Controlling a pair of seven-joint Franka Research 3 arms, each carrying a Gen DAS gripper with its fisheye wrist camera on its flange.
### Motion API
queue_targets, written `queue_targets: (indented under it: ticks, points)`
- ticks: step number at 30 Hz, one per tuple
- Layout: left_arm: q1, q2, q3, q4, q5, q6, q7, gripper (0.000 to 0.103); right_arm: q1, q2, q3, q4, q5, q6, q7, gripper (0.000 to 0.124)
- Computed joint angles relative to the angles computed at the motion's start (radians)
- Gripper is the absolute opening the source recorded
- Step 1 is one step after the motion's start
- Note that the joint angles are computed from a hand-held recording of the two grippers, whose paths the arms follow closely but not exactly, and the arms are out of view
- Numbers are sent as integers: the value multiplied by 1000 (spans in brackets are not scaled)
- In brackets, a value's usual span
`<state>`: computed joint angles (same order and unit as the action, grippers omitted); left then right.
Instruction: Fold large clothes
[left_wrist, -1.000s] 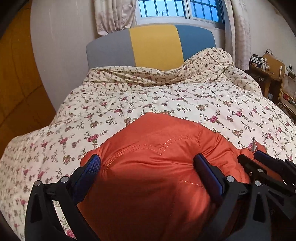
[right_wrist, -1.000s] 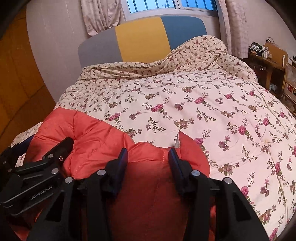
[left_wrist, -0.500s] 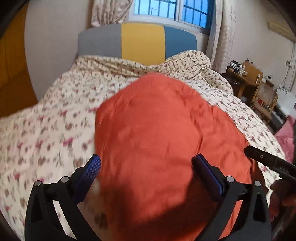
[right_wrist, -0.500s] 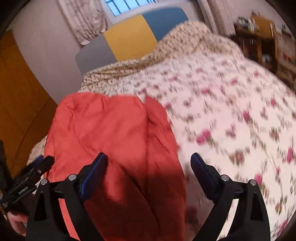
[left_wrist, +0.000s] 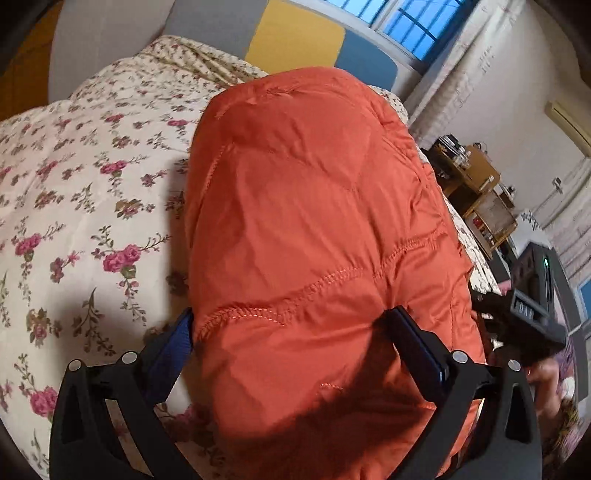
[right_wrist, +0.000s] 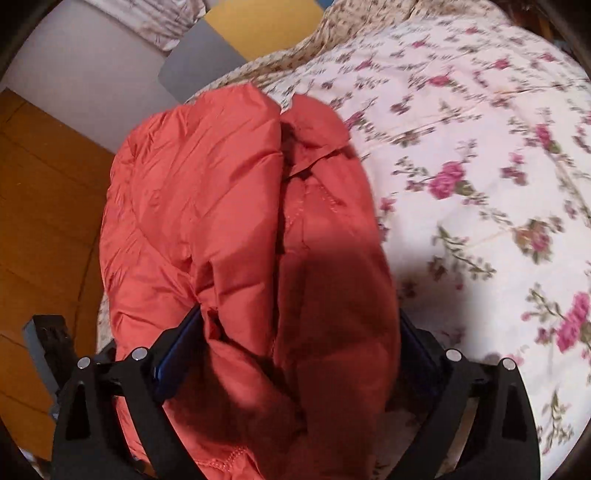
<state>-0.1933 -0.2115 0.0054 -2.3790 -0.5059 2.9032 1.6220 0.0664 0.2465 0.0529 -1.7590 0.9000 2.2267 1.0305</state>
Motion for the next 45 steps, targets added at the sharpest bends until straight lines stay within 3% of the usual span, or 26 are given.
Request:
queue_targets:
  ticks: [2,5,7,11,15,19,24,28,41,45]
  points:
    - [6,2,-11,4,26,-7,-4,100,-15,22,8,27,42,-47,-22,74]
    - [41,-10,-57,-5,145,5,-72,95,-28,30,15,41,84,-85,-63,57]
    - [90,-31,-115,-23,292,48,-171,82,-35,21,16,32,117,-89,-94,50]
    - [170,-49,-189,-28,526,109,-316,72,-42,-29,16,-27,225,-74,-172,42]
    - [176,-56,-178,-22,626,165,-375,67,-32,-77,9,-80,335,-54,-232,42]
    - [222,-81,-194,-37,735,234,-449,63,-17,-104,-5,-87,394,-63,-268,42]
    - [220,-118,-148,-41,787,266,-486,61,9,-124,-6,-79,447,-63,-299,42]
    - [276,-156,-163,-54,825,288,-521,60,47,-105,14,-33,478,-39,-316,42]
    - [461,-275,-133,-172,863,304,-579,60,194,74,131,184,357,73,-266,42]
    - [498,-287,-89,-217,863,307,-568,60,243,143,164,245,282,129,-222,42]
